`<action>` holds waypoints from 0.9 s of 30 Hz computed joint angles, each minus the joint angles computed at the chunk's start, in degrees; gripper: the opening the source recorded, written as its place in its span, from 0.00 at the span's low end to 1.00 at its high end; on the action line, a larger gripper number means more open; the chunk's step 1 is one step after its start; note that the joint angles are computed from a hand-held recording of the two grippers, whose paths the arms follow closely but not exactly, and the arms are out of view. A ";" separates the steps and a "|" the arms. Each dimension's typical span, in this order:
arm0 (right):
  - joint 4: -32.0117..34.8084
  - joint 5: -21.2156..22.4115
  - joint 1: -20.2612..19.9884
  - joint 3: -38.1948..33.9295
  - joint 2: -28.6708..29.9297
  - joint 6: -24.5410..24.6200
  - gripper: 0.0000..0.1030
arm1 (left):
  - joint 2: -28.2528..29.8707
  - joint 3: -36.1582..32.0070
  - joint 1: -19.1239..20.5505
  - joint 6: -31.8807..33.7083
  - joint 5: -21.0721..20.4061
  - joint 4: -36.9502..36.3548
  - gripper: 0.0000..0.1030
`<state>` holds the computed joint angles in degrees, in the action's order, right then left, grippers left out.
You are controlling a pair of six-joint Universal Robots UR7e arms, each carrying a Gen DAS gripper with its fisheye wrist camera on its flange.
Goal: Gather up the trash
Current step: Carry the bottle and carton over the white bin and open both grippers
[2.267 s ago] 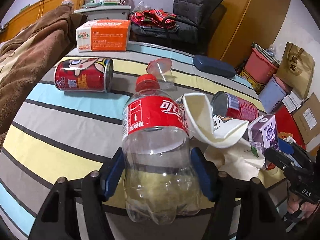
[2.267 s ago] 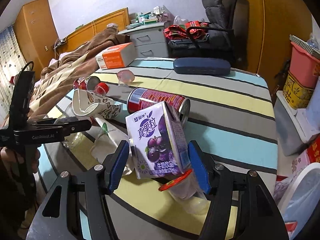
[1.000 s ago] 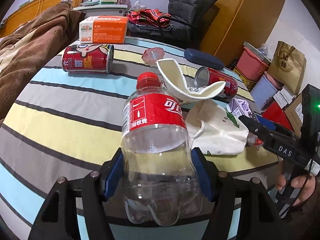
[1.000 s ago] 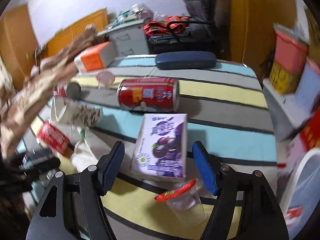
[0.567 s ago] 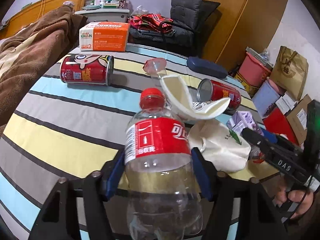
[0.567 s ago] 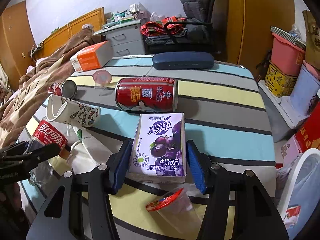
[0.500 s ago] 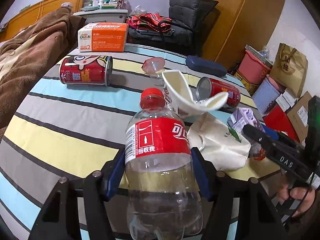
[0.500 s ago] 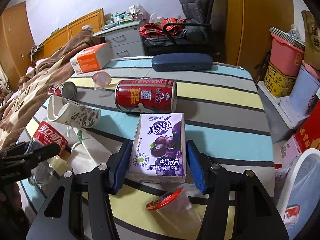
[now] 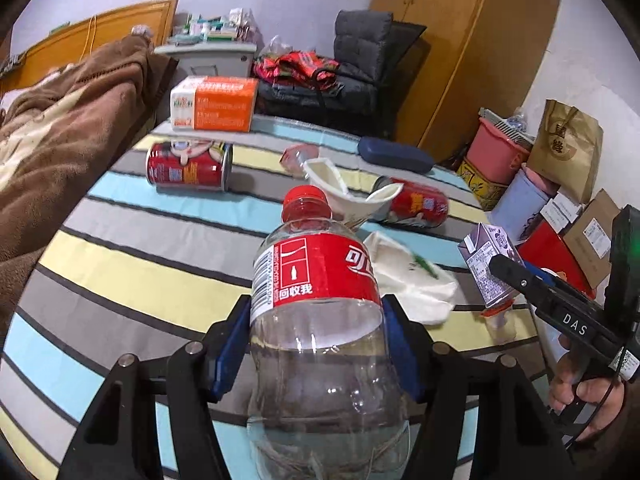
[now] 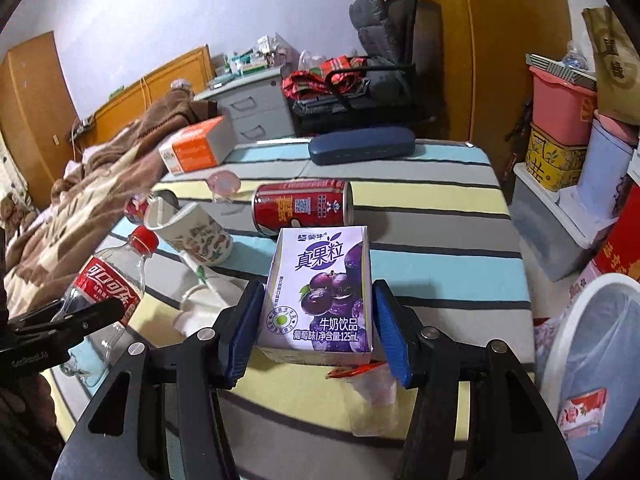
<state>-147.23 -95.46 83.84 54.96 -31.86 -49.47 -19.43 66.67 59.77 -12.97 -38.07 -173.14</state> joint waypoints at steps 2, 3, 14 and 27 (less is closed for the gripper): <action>-0.77 1.21 -0.24 1.83 -1.45 0.28 0.54 | -0.24 0.56 -0.60 0.69 -0.35 -1.10 0.64; -0.78 1.46 -0.25 1.97 -1.62 0.46 0.54 | -0.18 0.68 -0.92 1.00 -0.59 -1.74 0.64; -3.21 5.20 -1.76 7.01 -6.20 3.44 0.55 | 1.89 -1.62 -3.74 5.38 -3.20 -2.73 0.64; -10.25 4.90 -4.20 10.78 -10.21 6.34 0.55 | 9.25 -13.28 -6.03 10.10 -8.12 3.30 0.64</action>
<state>-157.49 -90.55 79.64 65.75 -42.07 -43.13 -10.18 53.40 53.75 -2.87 -46.19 -169.84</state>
